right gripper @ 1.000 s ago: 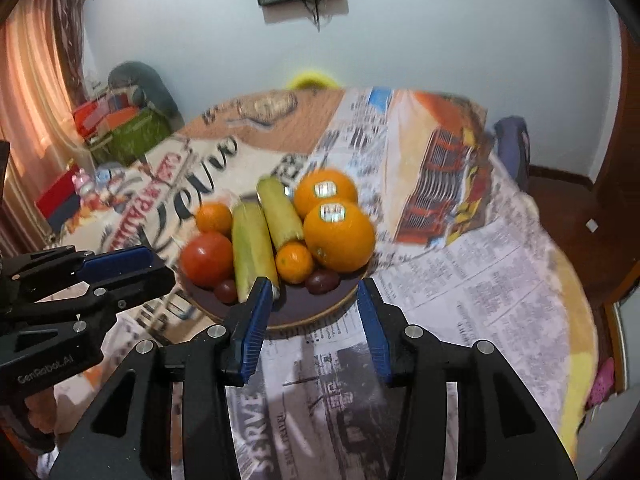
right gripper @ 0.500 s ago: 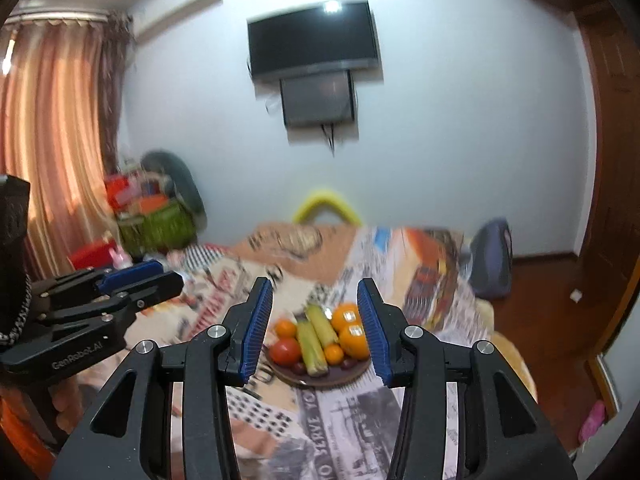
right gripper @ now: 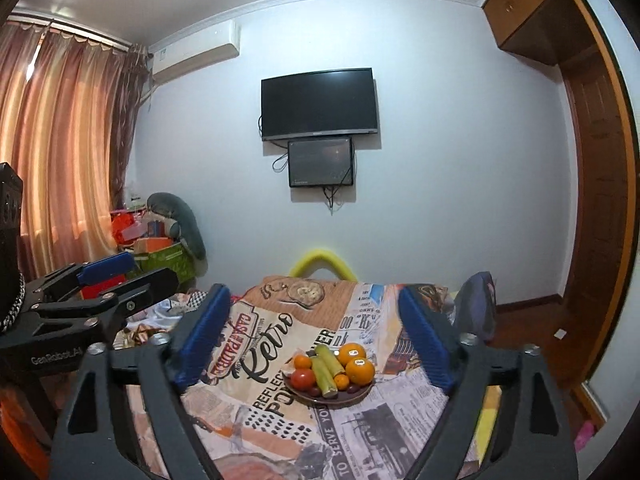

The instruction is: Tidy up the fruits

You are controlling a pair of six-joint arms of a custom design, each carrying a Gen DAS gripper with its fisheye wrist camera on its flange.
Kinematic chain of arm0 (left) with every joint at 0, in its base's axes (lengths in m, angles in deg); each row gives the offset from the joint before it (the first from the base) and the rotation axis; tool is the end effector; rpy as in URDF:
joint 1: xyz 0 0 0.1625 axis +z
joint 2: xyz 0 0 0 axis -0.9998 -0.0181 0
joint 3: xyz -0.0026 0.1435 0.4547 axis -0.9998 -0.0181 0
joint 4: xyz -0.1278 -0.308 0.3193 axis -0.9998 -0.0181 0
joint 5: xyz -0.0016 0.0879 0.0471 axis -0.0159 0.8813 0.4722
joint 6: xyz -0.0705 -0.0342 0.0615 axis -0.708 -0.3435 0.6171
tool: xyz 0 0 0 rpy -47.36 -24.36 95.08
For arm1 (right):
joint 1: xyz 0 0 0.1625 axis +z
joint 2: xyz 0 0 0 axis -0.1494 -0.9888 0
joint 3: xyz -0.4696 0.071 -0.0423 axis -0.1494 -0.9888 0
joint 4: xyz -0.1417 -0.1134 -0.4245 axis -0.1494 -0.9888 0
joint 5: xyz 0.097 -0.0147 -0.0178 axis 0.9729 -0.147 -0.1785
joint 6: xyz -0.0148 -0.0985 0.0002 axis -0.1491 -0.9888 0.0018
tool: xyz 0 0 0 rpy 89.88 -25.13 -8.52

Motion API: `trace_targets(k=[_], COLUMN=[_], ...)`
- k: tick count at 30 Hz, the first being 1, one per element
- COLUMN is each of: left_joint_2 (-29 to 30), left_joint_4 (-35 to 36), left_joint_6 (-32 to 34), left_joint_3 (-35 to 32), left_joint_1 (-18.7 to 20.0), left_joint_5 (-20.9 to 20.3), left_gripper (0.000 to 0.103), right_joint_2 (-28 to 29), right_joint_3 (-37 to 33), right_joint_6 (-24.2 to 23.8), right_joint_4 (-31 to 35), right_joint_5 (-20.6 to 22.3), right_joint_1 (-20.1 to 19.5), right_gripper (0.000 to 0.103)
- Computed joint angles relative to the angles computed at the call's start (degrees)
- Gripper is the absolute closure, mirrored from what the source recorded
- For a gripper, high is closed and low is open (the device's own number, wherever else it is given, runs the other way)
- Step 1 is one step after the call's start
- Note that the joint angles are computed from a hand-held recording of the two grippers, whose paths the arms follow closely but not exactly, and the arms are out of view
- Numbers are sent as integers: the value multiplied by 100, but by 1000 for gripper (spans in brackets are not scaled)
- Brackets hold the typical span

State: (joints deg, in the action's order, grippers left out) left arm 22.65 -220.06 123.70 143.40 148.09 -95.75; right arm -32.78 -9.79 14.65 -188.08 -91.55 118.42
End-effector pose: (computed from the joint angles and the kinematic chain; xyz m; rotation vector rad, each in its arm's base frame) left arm -0.2281 -0.7628 0.3789 0.6090 1.8854 -1.6012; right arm 0.4400 -0.8359 0.1936 1.2499 -2.2187 1.4685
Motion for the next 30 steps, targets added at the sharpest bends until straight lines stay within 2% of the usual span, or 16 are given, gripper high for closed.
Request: trace_targets(k=[5, 8, 18, 30], left_joint_2=[-13, -1, -46, -50], left_joint_4=[-39, -3, -35, -51], left_joint_6=[49, -29, -129, -161], left_joint_3=[79, 67, 169, 188], left_joint_1=[3, 19, 22, 34], left_joint_5=[22, 62, 106, 139], left_gripper=[11, 2, 1, 0], right_joint_2=[24, 1, -172, -191], right_joint_3=[45, 94, 425, 465], right_joint_6=[-7, 51, 127, 136], right_joint_4=[-271, -294, -409, -433], right_joint_5=[-151, -198, -224, -222], right_joint_1=[27, 29, -5, -10], right_gripper=[0, 0, 0, 0])
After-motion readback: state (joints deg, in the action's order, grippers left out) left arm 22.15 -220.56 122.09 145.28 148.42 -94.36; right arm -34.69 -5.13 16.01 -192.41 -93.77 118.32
